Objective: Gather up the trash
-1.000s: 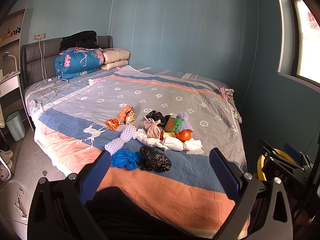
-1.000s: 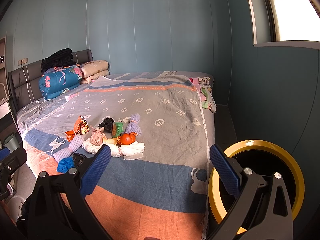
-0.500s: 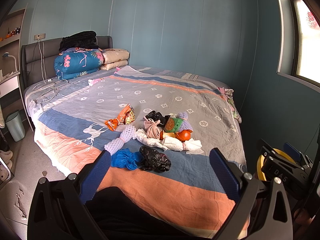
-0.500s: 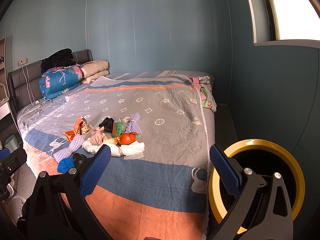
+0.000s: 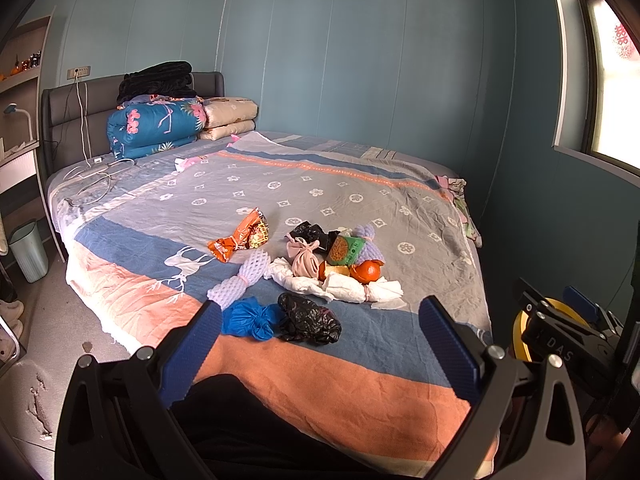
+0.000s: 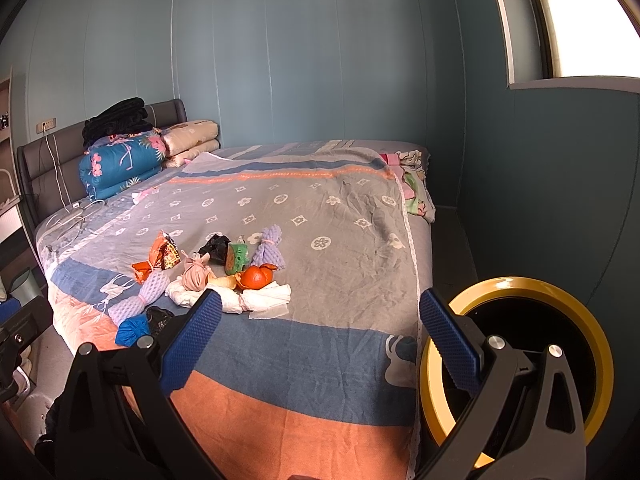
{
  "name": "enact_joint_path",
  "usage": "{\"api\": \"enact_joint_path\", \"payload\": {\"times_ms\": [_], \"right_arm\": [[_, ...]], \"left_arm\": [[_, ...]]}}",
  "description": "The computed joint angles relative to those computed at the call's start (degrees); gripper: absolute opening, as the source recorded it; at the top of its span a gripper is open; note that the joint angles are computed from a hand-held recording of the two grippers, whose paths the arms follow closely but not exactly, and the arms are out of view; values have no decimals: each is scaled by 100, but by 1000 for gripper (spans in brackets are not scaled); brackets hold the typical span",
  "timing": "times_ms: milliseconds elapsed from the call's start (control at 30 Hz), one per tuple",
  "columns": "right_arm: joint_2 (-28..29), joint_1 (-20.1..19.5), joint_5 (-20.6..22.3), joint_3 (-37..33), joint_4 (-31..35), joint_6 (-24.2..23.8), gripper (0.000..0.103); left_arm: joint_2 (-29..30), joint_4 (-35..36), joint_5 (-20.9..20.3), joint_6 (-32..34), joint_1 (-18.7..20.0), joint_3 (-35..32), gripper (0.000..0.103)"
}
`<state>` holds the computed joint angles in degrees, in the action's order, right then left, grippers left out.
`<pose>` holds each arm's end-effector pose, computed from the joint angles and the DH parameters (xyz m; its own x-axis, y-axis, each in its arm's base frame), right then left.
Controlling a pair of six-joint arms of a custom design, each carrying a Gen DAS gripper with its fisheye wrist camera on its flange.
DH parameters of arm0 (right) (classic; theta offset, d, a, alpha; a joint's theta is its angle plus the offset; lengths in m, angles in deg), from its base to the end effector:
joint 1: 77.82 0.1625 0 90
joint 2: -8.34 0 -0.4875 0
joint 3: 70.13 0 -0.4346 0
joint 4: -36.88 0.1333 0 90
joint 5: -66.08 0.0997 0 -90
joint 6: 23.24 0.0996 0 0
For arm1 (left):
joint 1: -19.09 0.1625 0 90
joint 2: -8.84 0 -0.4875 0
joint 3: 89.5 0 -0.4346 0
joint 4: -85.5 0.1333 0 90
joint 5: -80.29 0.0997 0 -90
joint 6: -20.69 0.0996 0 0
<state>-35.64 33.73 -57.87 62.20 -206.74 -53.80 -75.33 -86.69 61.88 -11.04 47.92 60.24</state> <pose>0.2486 -0.4180 0.1226 -0.7467 -0.0539 0.6630 -0.6193 0.4200 -0.6633 -0.1826 -0.3605 0.2502 -0.7732 -0.1190 -0.6229 0.5089 0.4697 -0.7214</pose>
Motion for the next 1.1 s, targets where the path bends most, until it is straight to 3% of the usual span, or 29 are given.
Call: {"api": "enact_joint_path", "payload": {"times_ms": [267,433,733,900,967,1100], "right_arm": [[96,-1,18,-291,37,-114,95],[33,-72,203,-616,872,157,95],[369,-27,171,-1771,2138,41,95],[640,-42,55,-2665,3481,272,95],[793,-56,25,-3015,3809,208,95],[1039,-210,148,-3804,5018,599,95]], "left_arm": [[412,-1719,-219,1077,224,92,95],[313,-1730,-351,1455,556,-126,95],[333,-1625,-755,2717,1835,-1094,95],[634,-1838,-1176,3644,2675,-1865,95],[755,-1779,-1371,3825,2968,-2168,95],[1136,-1431,-1600,4251,3500,-2874,95]]}}
